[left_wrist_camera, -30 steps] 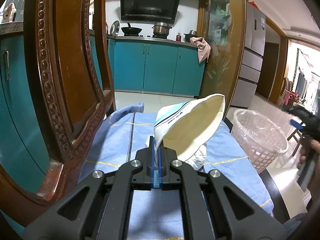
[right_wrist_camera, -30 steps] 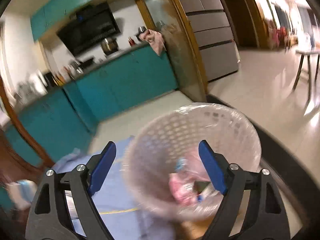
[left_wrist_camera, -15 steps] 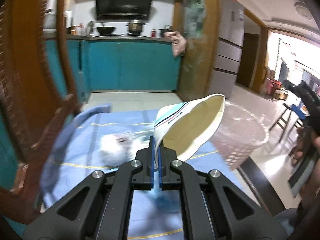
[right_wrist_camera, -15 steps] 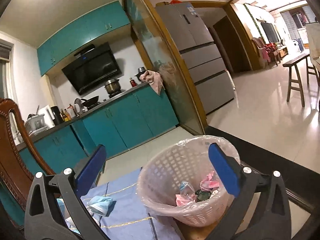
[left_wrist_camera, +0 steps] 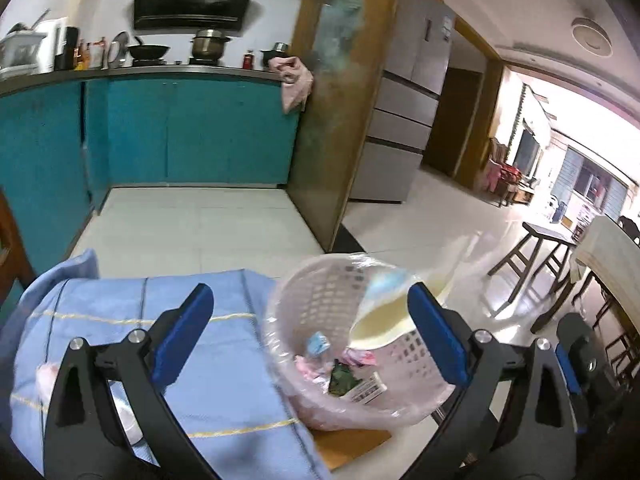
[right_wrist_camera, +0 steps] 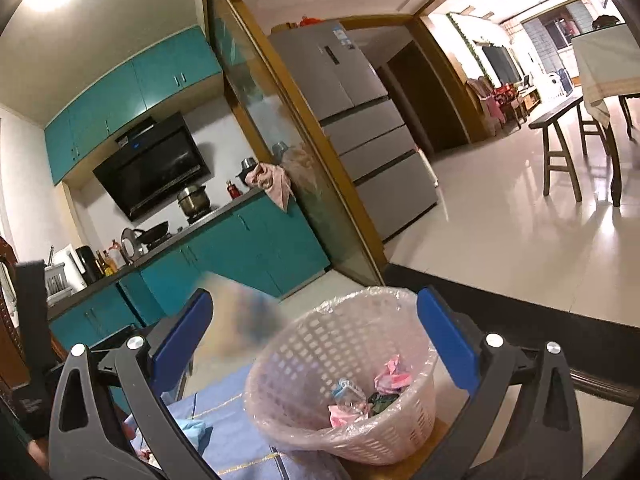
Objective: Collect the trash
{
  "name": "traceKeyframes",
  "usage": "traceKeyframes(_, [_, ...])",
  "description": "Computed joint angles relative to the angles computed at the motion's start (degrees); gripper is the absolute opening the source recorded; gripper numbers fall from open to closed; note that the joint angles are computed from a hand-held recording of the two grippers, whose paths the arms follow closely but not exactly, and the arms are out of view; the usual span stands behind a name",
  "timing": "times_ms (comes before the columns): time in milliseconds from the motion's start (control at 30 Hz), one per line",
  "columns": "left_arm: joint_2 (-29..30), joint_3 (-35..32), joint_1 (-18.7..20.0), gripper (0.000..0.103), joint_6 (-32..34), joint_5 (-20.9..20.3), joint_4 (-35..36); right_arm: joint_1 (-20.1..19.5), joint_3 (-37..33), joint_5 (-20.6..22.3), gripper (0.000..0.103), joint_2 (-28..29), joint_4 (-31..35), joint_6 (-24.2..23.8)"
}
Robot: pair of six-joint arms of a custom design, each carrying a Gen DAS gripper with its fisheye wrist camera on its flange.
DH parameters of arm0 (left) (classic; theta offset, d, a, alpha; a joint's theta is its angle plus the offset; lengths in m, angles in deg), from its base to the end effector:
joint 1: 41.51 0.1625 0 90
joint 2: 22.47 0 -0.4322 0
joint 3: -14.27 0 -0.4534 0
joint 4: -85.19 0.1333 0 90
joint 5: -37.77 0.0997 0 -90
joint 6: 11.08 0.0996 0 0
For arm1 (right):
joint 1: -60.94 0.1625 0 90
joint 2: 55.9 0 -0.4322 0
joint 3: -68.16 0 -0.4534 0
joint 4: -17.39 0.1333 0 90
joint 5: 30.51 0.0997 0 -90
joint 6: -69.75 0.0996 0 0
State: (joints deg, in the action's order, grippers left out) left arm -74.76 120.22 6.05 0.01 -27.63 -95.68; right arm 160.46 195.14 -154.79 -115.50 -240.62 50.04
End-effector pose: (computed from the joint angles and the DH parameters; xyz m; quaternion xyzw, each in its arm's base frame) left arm -0.3213 -0.6103 0.1274 0.3563 0.8574 -0.3547 0.1102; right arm 0.1515 -0.4365 0.2299 -0.0655 -0.6477 0.7158 0.2528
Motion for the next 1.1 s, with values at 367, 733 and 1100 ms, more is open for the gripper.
traceKeyframes(367, [-16.9, 16.1, 6.1, 0.100, 4.6, 7.2, -9.2, 2.1, -0.9, 2.4, 0.100, 1.7, 8.0, -3.6])
traceKeyframes(733, [-26.6, 24.0, 9.2, 0.100, 7.7, 9.9, -6.3, 7.5, 1.9, 0.5, 0.100, 3.8, 23.1, -2.9])
traceKeyframes(1100, [-26.6, 26.4, 7.4, 0.100, 9.8, 10.1, -6.2, 10.7, 3.1, -2.1, 0.100, 5.8, 27.9, -2.8])
